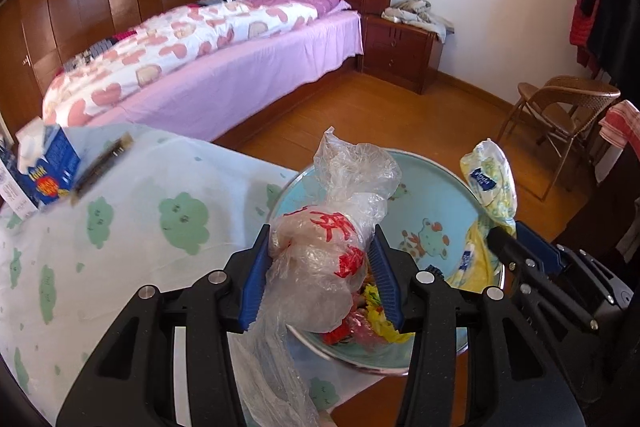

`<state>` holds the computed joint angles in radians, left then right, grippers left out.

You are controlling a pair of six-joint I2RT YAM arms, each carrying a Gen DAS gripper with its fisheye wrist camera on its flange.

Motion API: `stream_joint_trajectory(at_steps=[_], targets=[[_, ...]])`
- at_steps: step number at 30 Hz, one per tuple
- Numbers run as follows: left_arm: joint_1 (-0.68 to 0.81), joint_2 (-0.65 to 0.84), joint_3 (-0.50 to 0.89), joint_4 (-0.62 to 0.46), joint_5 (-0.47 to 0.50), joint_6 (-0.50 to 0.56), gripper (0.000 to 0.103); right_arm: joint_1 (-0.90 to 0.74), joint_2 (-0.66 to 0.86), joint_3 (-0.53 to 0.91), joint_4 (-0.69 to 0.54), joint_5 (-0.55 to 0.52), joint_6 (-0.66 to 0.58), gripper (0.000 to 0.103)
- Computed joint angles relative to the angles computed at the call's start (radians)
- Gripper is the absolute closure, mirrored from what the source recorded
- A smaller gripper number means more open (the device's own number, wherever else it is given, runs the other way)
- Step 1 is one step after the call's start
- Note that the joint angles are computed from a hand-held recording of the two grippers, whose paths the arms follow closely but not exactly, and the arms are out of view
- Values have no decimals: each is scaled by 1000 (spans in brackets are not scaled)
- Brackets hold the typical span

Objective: Collect trash
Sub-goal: 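Open both grippers to drop the bag and wrapper into the wastebasket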

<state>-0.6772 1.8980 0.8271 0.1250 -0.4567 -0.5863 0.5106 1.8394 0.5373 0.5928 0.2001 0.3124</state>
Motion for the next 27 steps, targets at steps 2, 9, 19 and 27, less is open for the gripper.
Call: stream_joint_trajectory(at_steps=[2,9,19,27], targets=[[10,26,20,-3,18,-4,55,-21,13,7,1,-22,-26,81],[25,60,43,-3,43,-8,39,-27,59,22,19,-66,-47,76],[29,-11,-23,6,9,-26,15,83,34,-28,84,74,62,53],[27,-64,-68,-37,-42,-42,10,149,21,-23,51,161,186,30]])
